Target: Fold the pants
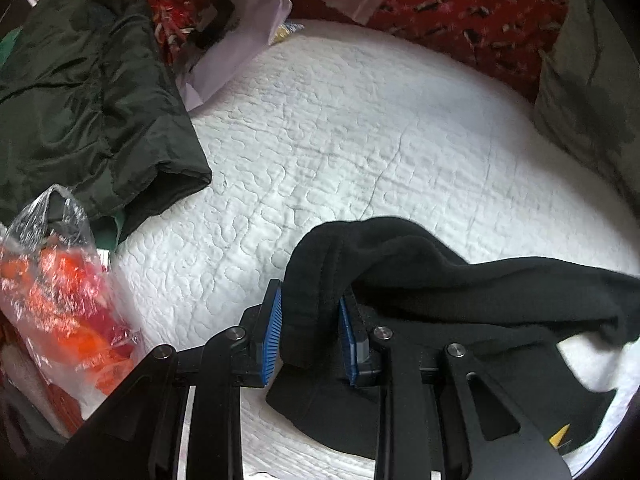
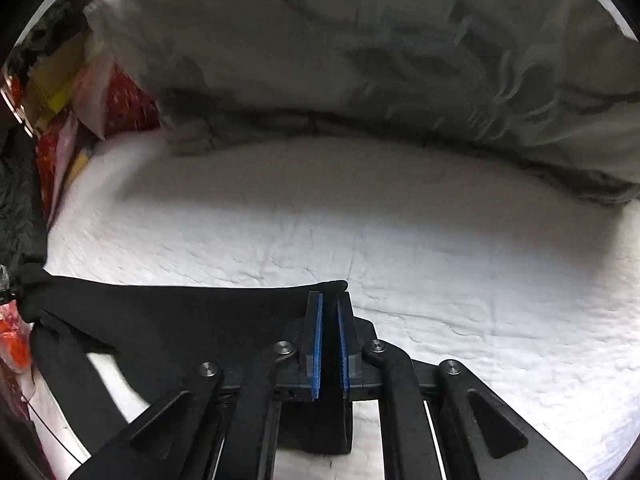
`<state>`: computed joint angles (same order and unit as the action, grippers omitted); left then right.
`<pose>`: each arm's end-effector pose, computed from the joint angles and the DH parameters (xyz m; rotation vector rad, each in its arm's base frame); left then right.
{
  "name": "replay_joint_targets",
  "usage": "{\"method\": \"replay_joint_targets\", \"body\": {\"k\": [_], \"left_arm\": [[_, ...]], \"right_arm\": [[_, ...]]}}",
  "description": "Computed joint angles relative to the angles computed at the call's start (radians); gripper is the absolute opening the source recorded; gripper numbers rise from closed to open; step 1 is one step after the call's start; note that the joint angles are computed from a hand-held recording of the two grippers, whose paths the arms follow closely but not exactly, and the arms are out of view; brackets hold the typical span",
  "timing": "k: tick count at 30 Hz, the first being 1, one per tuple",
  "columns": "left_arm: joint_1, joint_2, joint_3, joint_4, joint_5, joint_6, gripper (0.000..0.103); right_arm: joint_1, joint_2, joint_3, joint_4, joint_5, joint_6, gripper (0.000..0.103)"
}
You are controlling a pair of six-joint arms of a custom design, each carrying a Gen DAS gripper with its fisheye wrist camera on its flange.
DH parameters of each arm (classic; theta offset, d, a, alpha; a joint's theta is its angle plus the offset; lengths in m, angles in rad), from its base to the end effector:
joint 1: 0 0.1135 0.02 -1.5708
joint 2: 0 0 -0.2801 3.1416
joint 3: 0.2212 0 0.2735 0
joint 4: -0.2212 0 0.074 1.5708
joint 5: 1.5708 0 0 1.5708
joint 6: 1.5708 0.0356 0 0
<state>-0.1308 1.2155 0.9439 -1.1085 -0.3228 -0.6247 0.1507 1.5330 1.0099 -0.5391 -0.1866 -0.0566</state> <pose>0.2158 -0.0170 0.2565 -0.7341 2.7320 0.3283 0.3190 0.0551 0.2169 -0.3356 2.6084 0.2779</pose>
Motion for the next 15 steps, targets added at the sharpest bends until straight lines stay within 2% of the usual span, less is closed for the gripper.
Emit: {"method": "replay_joint_targets", "body": {"k": [7, 15], "left_arm": [[-0.066, -0.121, -0.003, -0.087, -0.041, -0.095, 0.024], [-0.142, -0.301, -0.133, -0.177, -0.069, -0.190, 0.024]], "right_arm": [[-0.052, -0.349, -0.149, -0.041, -0.050, -0.014, 0.006], [-0.234, -0.743, -0.329, -0.239, -0.208, -0.068, 0.006]]}}
